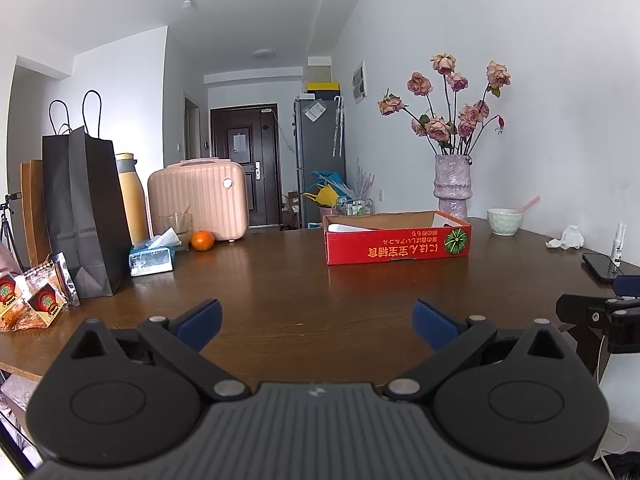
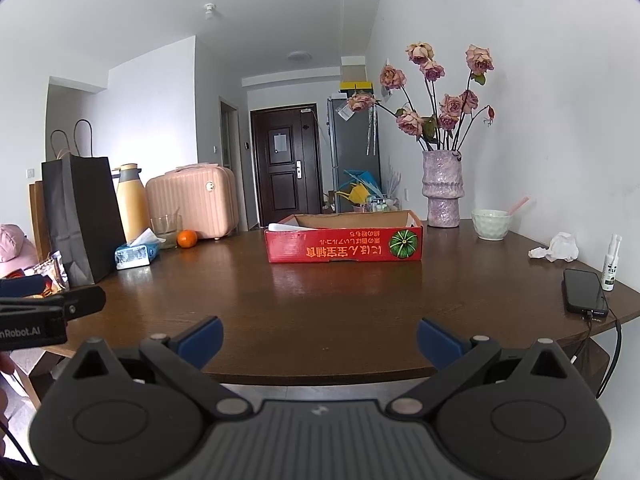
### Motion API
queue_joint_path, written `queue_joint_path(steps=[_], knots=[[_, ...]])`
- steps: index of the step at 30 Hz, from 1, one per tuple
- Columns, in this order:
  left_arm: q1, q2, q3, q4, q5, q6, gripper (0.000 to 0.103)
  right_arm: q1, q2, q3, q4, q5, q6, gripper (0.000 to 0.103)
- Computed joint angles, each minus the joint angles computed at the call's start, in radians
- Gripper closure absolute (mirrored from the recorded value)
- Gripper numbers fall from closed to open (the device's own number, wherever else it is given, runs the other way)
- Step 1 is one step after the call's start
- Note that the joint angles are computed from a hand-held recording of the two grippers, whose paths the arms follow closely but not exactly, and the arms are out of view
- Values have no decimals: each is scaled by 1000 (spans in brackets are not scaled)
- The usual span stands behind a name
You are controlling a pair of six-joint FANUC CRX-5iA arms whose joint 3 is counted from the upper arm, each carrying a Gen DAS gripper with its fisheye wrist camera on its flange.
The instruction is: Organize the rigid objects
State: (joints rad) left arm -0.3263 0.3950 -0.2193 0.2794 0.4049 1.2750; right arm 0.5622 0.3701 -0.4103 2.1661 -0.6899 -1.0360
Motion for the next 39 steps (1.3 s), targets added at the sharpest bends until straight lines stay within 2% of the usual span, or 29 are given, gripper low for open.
queue_joint_path(steps=[39], knots=[[-11, 1, -13, 33, 28, -41, 0, -17, -4, -4, 69, 15, -45, 0]])
